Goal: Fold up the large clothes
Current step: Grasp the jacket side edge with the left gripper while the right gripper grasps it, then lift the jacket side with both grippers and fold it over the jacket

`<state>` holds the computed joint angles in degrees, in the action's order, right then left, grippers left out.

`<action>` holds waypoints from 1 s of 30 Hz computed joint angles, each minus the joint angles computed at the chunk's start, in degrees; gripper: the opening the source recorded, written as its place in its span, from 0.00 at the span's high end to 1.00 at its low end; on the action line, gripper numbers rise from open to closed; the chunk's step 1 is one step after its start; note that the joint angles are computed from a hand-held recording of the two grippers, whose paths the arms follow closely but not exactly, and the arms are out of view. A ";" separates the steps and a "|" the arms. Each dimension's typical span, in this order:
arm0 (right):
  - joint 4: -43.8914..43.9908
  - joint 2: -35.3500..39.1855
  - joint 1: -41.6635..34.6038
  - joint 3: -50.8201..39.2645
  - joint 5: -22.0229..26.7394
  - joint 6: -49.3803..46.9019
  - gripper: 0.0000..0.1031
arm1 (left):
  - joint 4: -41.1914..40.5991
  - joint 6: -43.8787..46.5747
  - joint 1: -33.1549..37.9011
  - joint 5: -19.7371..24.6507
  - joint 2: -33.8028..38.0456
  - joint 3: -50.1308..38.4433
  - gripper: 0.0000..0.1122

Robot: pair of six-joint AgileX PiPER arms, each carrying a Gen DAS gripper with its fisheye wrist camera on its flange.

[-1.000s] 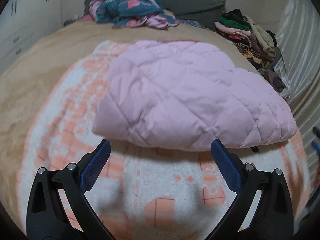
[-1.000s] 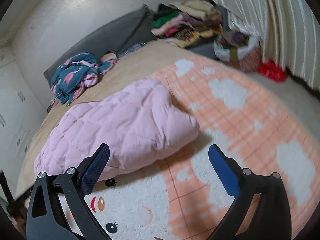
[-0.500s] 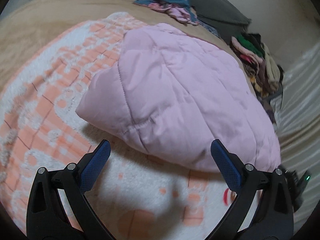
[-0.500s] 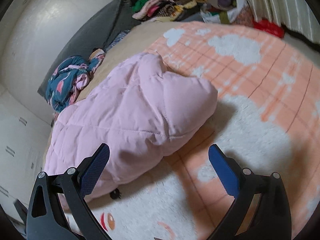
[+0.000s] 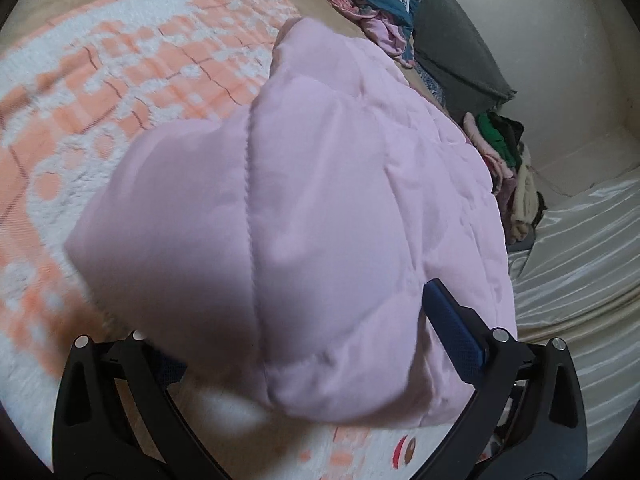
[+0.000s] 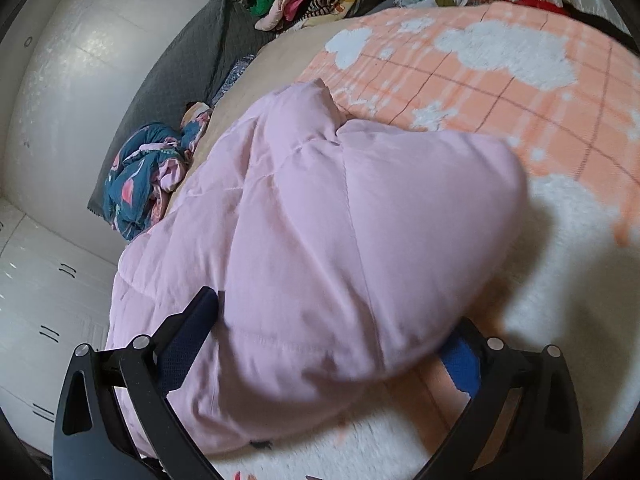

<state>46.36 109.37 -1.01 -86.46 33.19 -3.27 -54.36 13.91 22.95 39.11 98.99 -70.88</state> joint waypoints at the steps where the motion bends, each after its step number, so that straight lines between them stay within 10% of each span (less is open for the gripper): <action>1: 0.36 0.85 0.04 -0.76 -0.03 0.01 0.04 | -1.20 1.03 0.10 -0.05 0.48 -0.03 0.16; 11: -1.10 2.32 1.62 -1.68 -2.92 -1.01 0.06 | -2.56 2.31 0.01 0.29 3.89 -3.71 0.16; 18: -11.08 0.02 4.06 -1.90 -3.83 2.13 0.38 | 2.19 0.79 -1.38 -1.28 3.74 -5.65 0.17; 30: -25.92 -4.40 7.92 -0.20 -4.76 6.08 0.59 | 16.53 -2.76 -5.74 -4.74 -2.31 -6.25 0.57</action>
